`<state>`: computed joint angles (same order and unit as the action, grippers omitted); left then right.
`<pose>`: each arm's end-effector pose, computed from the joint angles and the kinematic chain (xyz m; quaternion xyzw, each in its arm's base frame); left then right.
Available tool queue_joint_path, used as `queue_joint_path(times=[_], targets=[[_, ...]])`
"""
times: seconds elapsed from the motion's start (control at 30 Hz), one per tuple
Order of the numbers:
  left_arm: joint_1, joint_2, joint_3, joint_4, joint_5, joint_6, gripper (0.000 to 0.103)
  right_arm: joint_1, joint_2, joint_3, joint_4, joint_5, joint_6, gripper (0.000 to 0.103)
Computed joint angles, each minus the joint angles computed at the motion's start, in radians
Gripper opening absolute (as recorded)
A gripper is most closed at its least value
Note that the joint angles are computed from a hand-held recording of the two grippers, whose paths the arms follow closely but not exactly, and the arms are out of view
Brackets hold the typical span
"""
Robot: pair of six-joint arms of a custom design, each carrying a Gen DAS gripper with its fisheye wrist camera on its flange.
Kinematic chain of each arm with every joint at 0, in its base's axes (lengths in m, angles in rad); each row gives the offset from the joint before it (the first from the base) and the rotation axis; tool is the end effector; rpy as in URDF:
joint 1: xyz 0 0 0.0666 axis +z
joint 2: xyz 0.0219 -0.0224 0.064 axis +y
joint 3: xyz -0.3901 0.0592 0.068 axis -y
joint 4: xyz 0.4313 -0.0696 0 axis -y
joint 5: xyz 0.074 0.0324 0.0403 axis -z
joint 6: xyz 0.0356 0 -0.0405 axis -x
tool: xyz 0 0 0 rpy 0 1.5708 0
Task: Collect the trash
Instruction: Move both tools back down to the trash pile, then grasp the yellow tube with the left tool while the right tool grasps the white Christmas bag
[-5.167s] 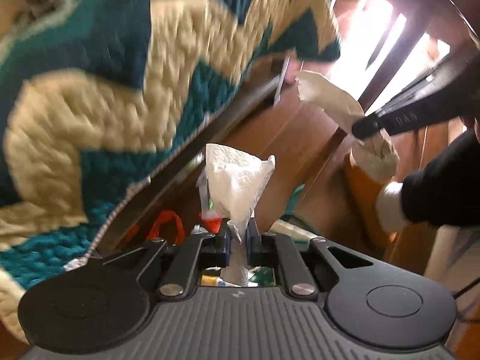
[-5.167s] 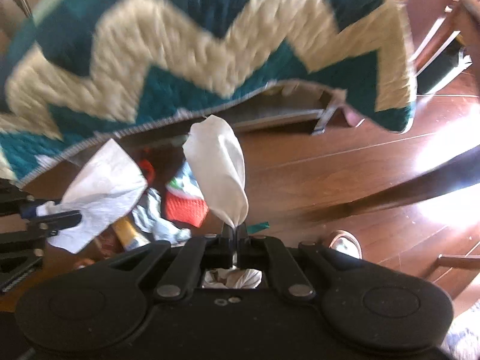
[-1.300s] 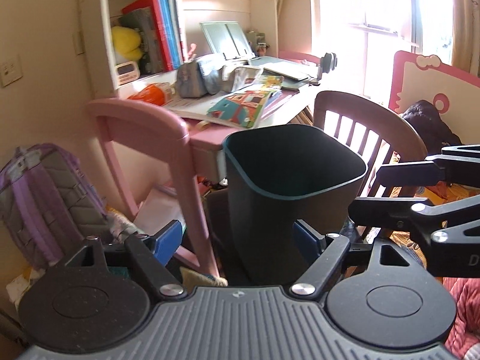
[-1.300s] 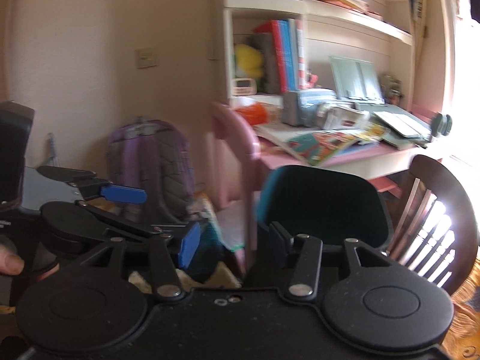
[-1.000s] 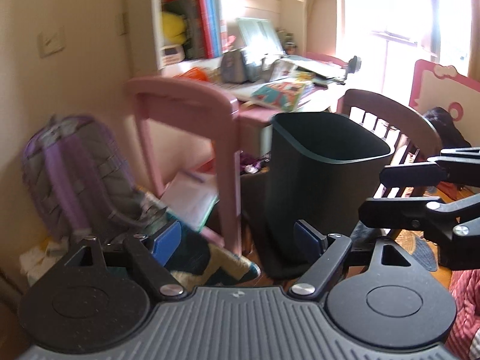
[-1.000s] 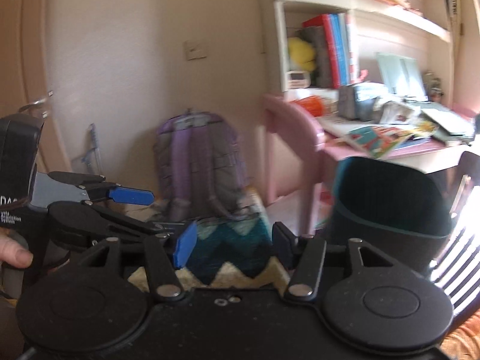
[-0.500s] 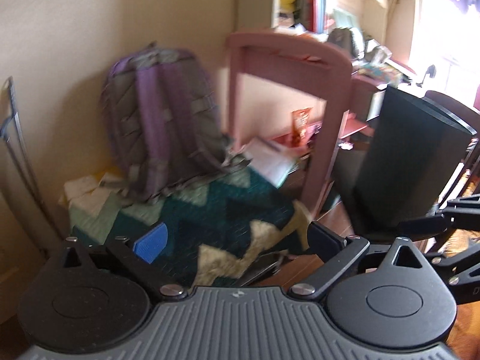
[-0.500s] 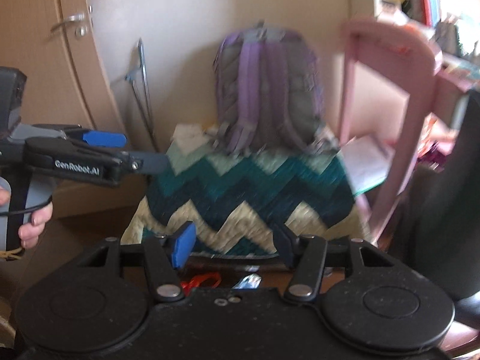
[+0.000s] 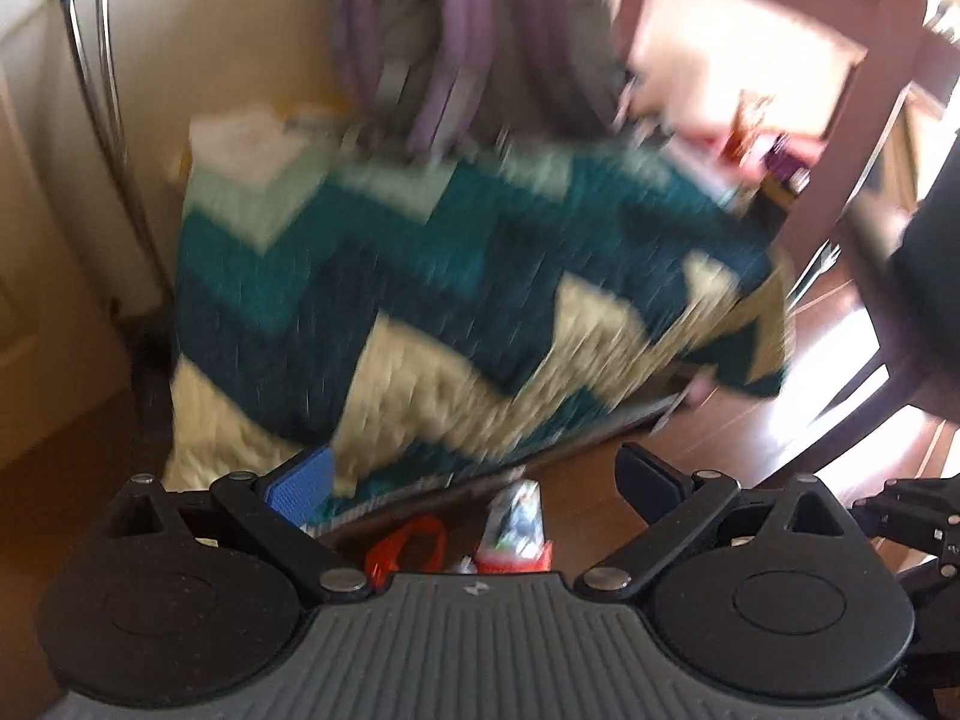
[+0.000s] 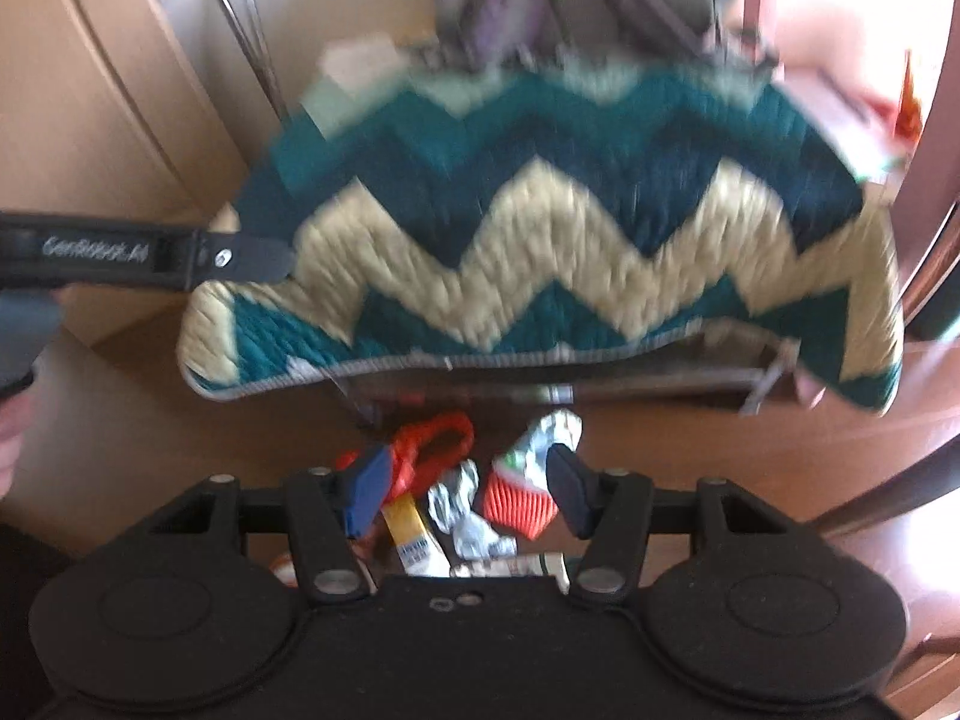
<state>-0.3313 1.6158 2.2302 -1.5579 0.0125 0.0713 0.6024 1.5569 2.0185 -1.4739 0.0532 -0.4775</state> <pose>0.4952 -0.1712 0.6770 0.1252 0.9429 -0.0675 0.3011 0.4368 0.2976 0.6207 -0.0527 0.9595 0.1197 0.2495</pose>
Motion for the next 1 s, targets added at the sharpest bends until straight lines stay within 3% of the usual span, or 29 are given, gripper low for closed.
queue_joint_path(times=[0.17,0.37,0.47,0.57,0.73,1.0], targets=[[-0.021,-0.03,-0.213,0.044,-0.101,0.11,0.101,-0.007,0.031,-0.108,0.03,0.002,0.022,0.056],[-0.034,-0.006,-0.383,0.038,-0.146,0.182,0.101,-0.032,0.075,-0.217,0.055,-0.032,0.082,0.056],[-0.019,0.032,-0.417,0.003,-0.108,0.24,0.101,-0.041,0.11,-0.252,0.041,-0.042,0.122,0.056],[0.004,0.05,-0.47,0.014,-0.061,0.304,0.101,-0.052,0.139,-0.289,0.033,-0.067,0.157,0.056],[0.037,0.105,-0.53,-0.006,0.02,0.376,0.101,-0.078,0.183,-0.337,0.036,-0.127,0.163,0.056],[0.048,0.166,-0.609,0.008,0.094,0.419,0.101,-0.097,0.235,-0.406,0.028,-0.215,0.197,0.056]])
